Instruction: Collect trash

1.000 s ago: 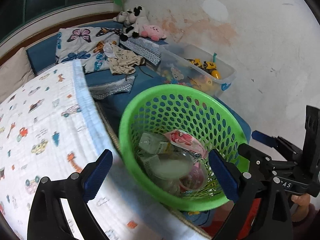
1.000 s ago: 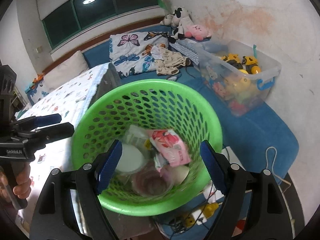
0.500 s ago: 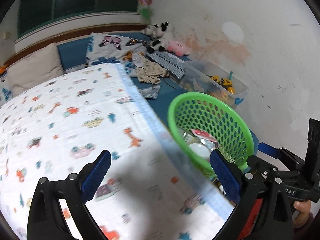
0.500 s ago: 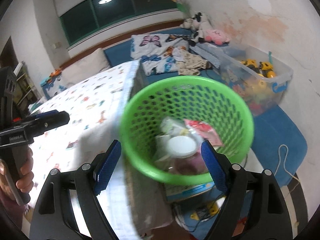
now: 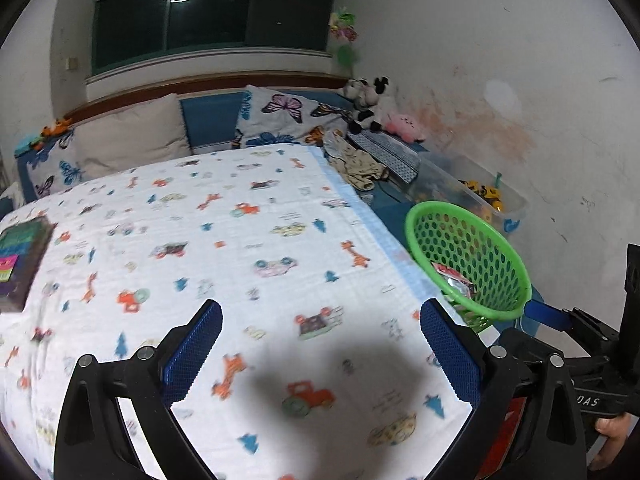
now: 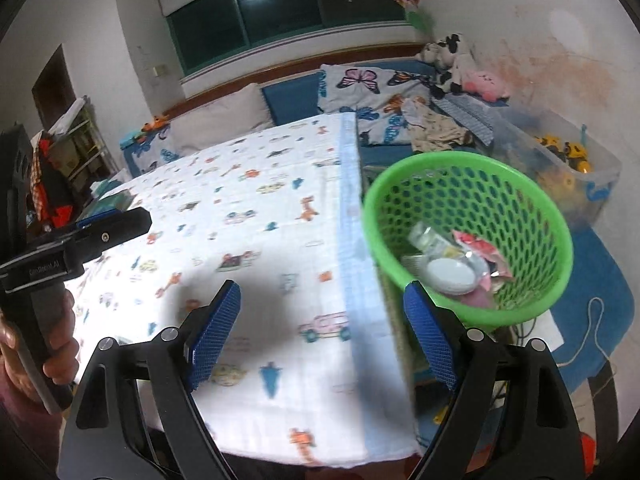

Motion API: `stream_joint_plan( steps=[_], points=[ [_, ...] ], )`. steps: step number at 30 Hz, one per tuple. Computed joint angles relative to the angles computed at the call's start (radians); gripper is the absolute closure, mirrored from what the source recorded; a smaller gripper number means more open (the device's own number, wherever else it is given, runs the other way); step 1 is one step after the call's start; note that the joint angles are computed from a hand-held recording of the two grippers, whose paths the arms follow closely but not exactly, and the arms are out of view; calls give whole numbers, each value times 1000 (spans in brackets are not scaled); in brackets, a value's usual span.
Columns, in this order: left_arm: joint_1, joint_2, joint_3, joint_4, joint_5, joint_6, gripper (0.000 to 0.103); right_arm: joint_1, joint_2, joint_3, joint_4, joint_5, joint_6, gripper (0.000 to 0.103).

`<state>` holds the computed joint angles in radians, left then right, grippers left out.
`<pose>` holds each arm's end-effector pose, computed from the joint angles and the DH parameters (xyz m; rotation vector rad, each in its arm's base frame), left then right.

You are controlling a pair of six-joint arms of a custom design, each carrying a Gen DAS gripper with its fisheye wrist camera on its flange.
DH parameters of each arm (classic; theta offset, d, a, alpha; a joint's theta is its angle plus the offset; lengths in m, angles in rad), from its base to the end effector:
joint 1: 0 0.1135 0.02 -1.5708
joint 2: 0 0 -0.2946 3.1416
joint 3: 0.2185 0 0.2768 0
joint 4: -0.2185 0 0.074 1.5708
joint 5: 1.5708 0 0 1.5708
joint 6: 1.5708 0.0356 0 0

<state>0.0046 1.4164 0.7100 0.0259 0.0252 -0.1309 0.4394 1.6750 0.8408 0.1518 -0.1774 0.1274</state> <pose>0.3044 0.0005 0.2059 -0.1390 2.2485 -0.0962 0.3243 0.1594 0.1779 -0.4510 2.2446 0.4997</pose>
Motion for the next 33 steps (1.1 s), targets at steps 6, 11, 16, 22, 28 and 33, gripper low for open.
stream_joint_plan(
  steps=[6, 11, 16, 22, 28, 33],
  points=[
    [45, -109, -88, -7, 11, 1, 7, 62, -33, -20, 1, 41, 9, 17],
    [71, -168, -133, -21, 4, -1, 7, 106, -52, -36, 9, 76, 3, 15],
    [96, -228, -179, -29, -17, -10, 7, 137, -69, -48, 17, 92, 11, 13],
    [122, -296, -221, -34, -40, -13, 7, 163, -76, -54, 19, 118, 13, 11],
    [142, -388, -265, -57, -86, -8, 7, 202, -84, -62, 23, 149, 16, 8],
    [160, -453, -295, -84, -112, -1, 7, 219, -85, -63, 24, 150, 23, 8]
  ],
)
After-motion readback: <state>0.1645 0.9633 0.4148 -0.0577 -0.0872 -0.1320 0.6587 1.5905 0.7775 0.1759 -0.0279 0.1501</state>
